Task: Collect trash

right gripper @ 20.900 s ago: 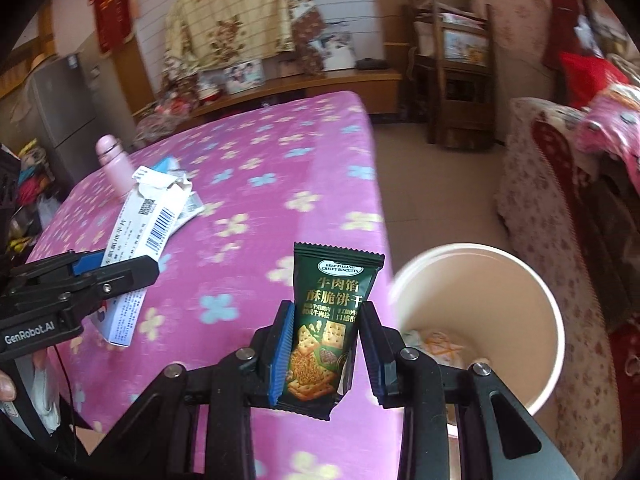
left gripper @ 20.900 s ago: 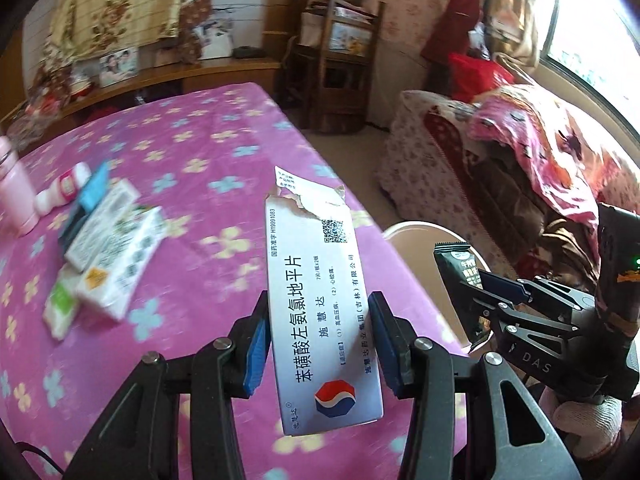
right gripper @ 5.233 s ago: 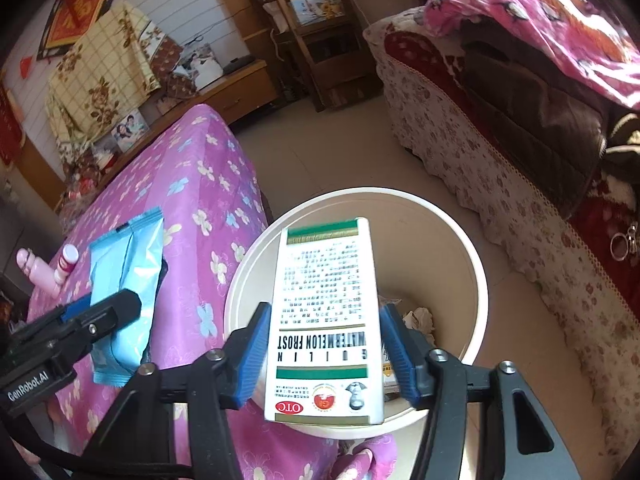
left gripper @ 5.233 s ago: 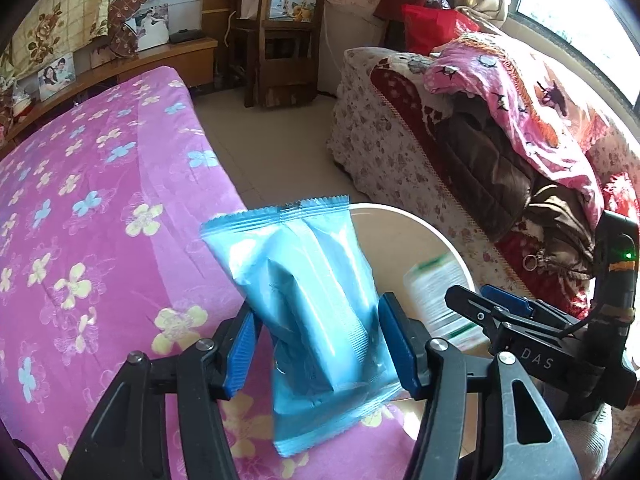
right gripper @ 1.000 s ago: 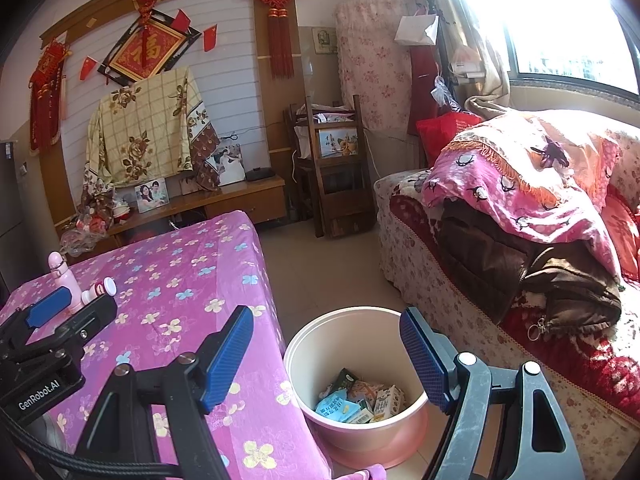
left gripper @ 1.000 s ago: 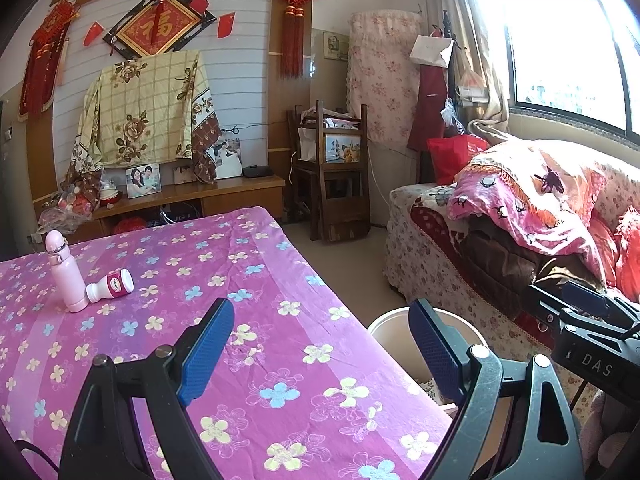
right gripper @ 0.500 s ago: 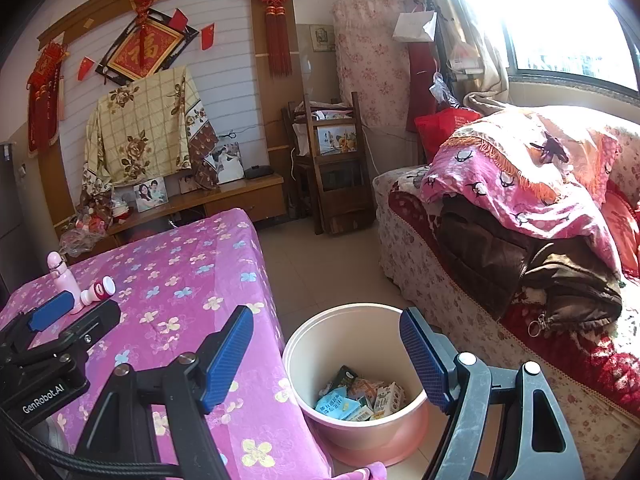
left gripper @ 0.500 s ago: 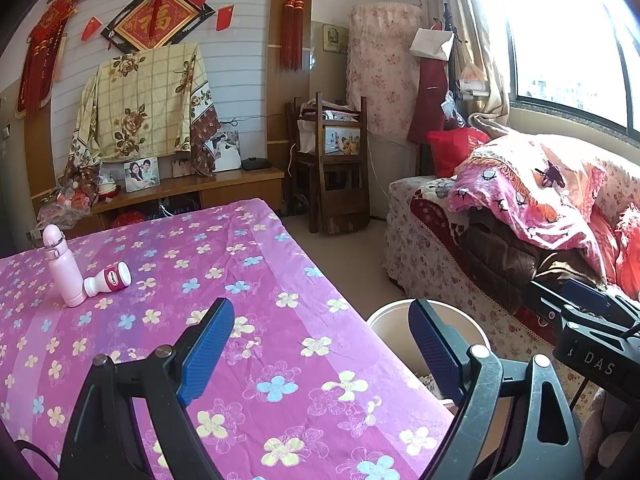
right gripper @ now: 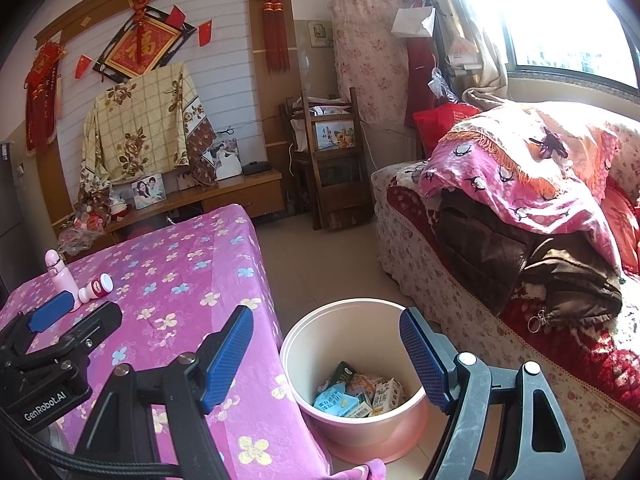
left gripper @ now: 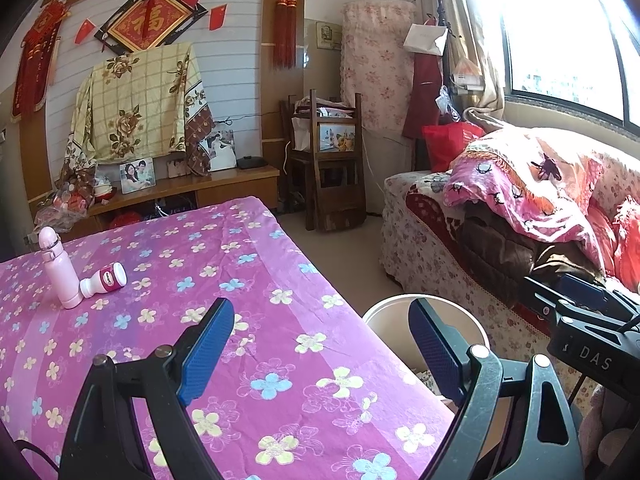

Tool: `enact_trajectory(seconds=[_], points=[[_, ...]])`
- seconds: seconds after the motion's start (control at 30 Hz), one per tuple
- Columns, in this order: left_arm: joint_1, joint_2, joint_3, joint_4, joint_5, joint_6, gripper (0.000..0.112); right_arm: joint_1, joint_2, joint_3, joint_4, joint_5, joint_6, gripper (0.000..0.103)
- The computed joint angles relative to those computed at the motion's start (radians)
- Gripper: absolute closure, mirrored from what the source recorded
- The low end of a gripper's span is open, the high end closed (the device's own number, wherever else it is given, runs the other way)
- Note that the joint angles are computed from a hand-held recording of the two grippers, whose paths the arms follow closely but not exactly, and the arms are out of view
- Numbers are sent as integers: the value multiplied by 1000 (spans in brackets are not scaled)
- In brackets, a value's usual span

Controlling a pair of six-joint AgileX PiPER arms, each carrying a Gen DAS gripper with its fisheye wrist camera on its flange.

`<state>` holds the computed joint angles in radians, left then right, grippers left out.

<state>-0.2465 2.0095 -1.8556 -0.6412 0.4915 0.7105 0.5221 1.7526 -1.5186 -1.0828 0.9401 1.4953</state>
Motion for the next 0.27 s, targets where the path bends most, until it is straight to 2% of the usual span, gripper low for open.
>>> enact_trajectory(seconds=[0.1, 0.27], points=[[-6, -6, 17, -4, -18, 17, 23, 0, -1, 5, -2, 0, 3, 24], [-1, 8, -8, 11, 13, -9, 23, 0, 0, 10, -5, -1, 9, 24]])
